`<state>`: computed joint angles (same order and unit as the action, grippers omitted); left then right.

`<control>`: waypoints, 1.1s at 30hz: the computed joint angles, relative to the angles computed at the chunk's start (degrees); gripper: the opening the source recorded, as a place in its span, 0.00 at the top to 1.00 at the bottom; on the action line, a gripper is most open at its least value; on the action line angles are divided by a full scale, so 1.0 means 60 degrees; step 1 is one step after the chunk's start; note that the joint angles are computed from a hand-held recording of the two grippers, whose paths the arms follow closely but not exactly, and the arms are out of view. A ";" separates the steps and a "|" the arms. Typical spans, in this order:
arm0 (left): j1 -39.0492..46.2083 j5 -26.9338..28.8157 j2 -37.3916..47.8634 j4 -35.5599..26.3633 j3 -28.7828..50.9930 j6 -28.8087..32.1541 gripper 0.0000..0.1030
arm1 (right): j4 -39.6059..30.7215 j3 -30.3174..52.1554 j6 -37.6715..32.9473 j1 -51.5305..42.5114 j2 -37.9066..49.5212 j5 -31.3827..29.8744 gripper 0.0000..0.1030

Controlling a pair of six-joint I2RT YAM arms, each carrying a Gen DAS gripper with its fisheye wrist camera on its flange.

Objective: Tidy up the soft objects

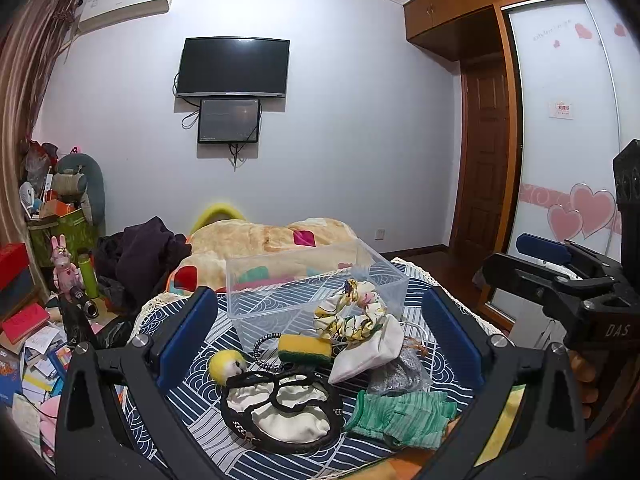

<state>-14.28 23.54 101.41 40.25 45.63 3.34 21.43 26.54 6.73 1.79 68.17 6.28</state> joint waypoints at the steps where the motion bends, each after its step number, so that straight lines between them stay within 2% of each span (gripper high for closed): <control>1: -0.0001 0.0002 0.0005 -0.0012 0.0014 -0.0005 0.00 | 0.0013 -0.0013 0.0003 0.0007 -0.0004 0.0014 0.00; 19: -0.0018 0.0037 0.0066 -0.0014 0.0007 -0.0004 0.00 | 0.0009 0.0002 -0.0007 0.0027 0.0038 -0.0056 0.00; 27: 0.0105 0.0139 0.0799 -0.0876 0.0827 0.0083 0.00 | 0.0074 0.0234 0.0156 -0.0077 0.0825 -0.0182 0.00; 28: 0.0167 0.0203 0.0959 -0.1054 0.1031 0.0028 0.02 | 0.0046 0.0255 0.0168 -0.0183 0.0910 -0.0290 0.00; 31: 0.0379 0.0390 0.1458 -0.1770 0.1719 -0.0072 0.19 | 0.0045 0.0422 0.0259 -0.0532 0.1406 -0.0743 0.03; 33: 0.0457 0.0255 0.1857 -0.2195 0.2202 -0.0109 0.22 | -0.0047 0.0603 0.0314 -0.0710 0.1758 -0.0984 0.09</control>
